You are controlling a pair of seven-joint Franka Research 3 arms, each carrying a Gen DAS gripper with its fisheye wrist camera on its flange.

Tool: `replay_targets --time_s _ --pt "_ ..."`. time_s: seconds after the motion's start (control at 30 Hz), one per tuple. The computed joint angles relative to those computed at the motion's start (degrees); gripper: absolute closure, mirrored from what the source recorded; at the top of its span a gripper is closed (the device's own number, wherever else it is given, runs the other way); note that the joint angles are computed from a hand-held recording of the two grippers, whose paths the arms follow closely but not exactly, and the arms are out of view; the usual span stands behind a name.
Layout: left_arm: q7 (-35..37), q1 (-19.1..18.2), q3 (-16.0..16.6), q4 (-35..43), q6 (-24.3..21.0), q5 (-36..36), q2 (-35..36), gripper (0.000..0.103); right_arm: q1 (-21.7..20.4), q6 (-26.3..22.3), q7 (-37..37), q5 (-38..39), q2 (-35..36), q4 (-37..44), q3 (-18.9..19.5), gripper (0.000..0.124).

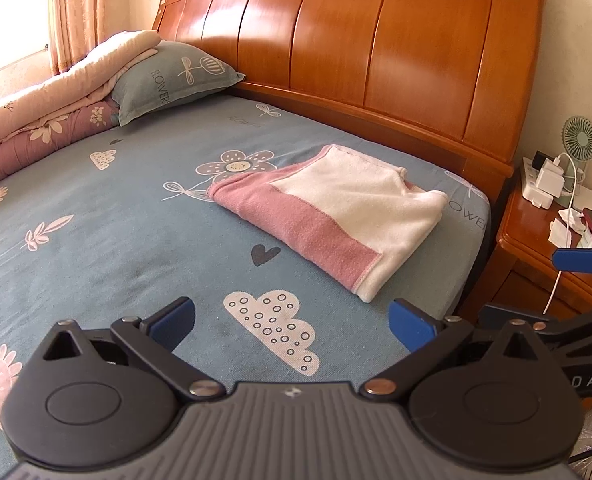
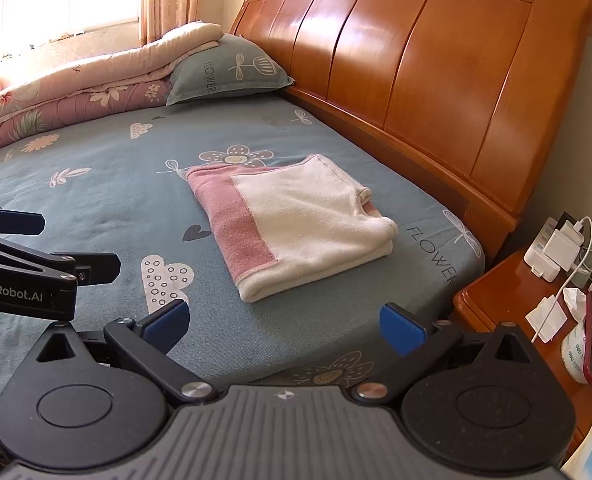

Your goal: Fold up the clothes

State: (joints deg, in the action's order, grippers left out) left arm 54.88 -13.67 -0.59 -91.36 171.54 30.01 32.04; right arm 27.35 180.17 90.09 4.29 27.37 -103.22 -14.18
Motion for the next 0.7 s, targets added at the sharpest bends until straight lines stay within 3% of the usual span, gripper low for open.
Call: replay_targets --time_s 0.17,0.7 --pt "3.6 3.5 -4.3 -0.3 0.2 -4.1 0.3 0.001 -0.7 -0.1 -0.7 0.2 0.2 0.3 0.9 0.021" --pt "4.0 2.3 -3.1 0.4 -1.8 -6.6 0.6 0.001 -2.4 -1.4 -1.9 1.0 1.1 1.7 2.8 0.021"
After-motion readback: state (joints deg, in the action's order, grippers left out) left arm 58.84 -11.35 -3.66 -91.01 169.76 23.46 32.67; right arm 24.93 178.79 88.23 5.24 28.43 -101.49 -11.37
